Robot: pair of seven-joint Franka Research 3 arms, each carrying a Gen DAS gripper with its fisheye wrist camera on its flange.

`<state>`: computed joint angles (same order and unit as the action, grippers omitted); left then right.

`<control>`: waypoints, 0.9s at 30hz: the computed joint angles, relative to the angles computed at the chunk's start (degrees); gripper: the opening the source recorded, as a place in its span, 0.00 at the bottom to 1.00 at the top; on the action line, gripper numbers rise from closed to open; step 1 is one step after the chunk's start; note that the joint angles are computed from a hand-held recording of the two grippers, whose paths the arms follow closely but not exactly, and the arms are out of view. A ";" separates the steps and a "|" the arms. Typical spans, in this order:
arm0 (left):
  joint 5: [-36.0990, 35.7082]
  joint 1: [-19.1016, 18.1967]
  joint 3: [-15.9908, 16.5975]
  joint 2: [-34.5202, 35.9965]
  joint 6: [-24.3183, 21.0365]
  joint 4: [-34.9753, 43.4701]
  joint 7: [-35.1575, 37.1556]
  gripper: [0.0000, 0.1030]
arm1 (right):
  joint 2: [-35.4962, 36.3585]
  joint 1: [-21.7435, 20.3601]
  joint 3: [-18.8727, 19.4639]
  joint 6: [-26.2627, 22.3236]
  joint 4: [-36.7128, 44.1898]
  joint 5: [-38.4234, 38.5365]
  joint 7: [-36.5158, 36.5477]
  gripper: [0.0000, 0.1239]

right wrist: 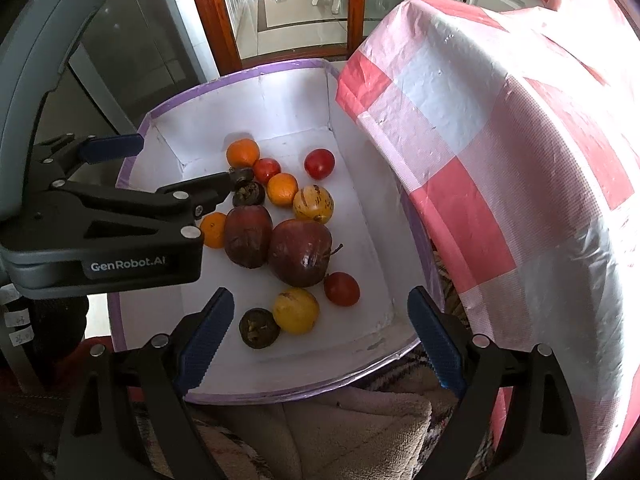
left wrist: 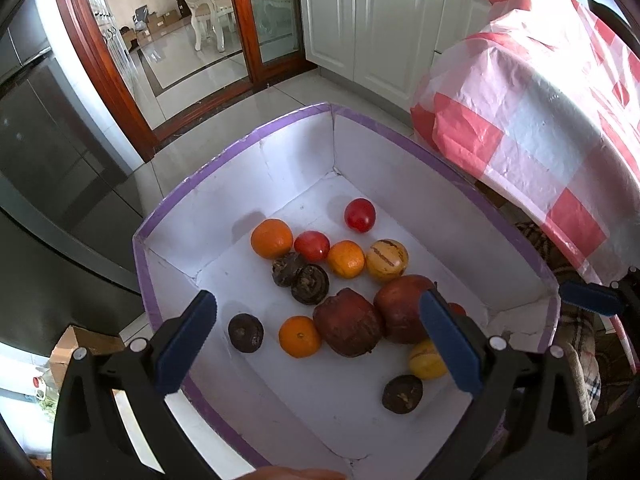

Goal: Organize fruits

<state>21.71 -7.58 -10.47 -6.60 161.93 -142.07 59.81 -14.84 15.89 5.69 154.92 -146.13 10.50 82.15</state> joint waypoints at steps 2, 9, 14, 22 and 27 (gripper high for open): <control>0.04 -0.02 -0.02 -0.01 0.00 -0.03 -0.09 0.99 | 0.03 -0.04 0.05 -0.02 0.07 -0.11 0.14 0.70; -0.26 -0.13 0.06 0.71 0.41 0.11 0.42 0.99 | -0.32 0.03 -0.02 -0.35 -0.04 -0.05 0.00 0.70; -1.65 -0.40 0.23 0.88 0.25 0.30 1.57 0.99 | -0.31 -0.01 0.04 -0.47 0.03 -0.11 0.15 0.70; -3.26 -0.50 0.39 1.15 -0.15 0.57 2.95 0.99 | -0.27 0.05 -0.07 -0.53 -0.01 0.05 0.04 0.70; -4.86 -0.70 0.51 1.61 -0.71 0.87 4.14 0.99 | -0.25 0.06 -0.15 -0.59 -0.22 0.26 -0.17 0.70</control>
